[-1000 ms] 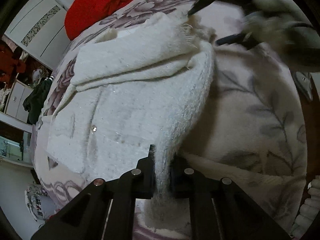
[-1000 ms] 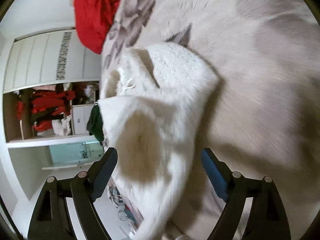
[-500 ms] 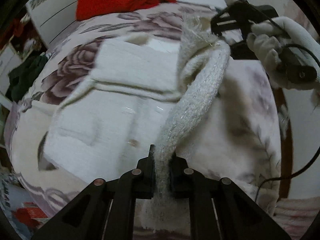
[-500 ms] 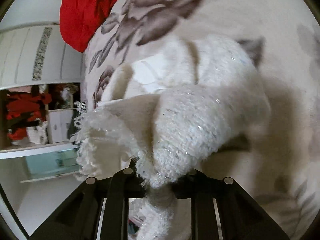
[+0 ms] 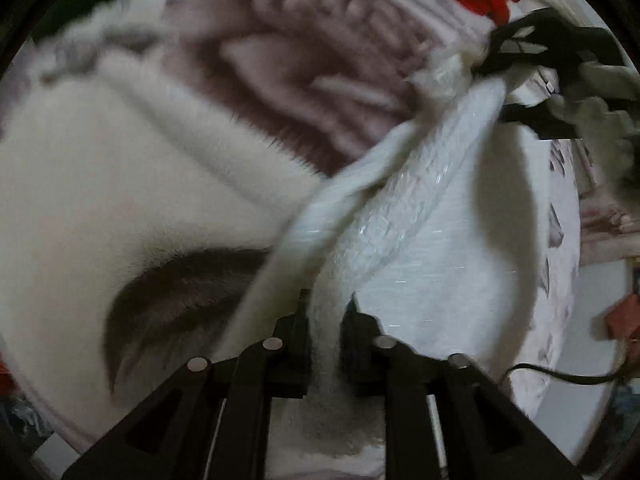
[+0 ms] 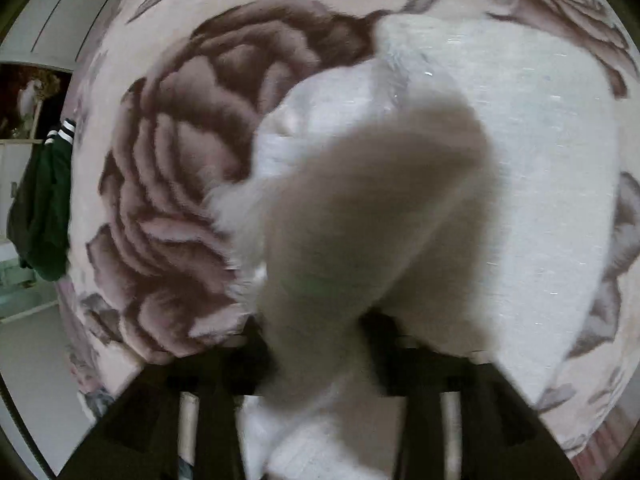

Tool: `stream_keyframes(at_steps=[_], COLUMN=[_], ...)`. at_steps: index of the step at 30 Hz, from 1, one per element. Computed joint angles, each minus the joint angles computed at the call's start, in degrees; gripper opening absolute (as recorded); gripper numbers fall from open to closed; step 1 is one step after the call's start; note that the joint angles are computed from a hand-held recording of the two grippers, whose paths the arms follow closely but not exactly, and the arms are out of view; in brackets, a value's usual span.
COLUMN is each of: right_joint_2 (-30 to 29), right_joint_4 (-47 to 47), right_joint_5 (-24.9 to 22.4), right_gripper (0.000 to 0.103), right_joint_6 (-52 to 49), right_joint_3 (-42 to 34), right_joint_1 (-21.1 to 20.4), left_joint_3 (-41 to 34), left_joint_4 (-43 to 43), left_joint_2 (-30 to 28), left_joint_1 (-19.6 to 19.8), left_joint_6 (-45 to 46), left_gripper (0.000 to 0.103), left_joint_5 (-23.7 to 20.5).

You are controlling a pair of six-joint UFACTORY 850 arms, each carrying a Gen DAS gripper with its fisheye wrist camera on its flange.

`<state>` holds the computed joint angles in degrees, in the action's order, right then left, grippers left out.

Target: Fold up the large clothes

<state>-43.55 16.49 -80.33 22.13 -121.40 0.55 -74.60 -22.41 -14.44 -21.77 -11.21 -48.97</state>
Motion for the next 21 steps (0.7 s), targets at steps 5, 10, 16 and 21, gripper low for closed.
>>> stream_keyframes(at_steps=[5, 10, 16, 21], right_joint_2=[10.0, 31.2, 47.3, 48.7], right_joint_4=[10.1, 12.4, 25.3, 39.6], right_joint_5=[5.7, 12.1, 12.4, 14.8], right_gripper=[0.071, 0.078, 0.08, 0.079], right_joint_6=[-9.5, -12.4, -17.7, -27.2], right_joint_3=[11.5, 38.0, 67.5, 79.2], right_joint_1=[-3.4, -10.0, -16.7, -15.7], left_joint_3=[3.5, 3.7, -0.2, 2.0], left_joint_4=[-15.1, -22.0, -21.7, -20.7], left_joint_2=[3.0, 2.7, -5.6, -2.2], left_joint_1=[6.4, 10.4, 7.6, 4.3], left_joint_6=[12.9, 19.0, 25.4, 26.4], left_gripper=[0.044, 0.064, 0.064, 0.018], left_joint_5=[-5.3, -8.0, -10.6, -4.7])
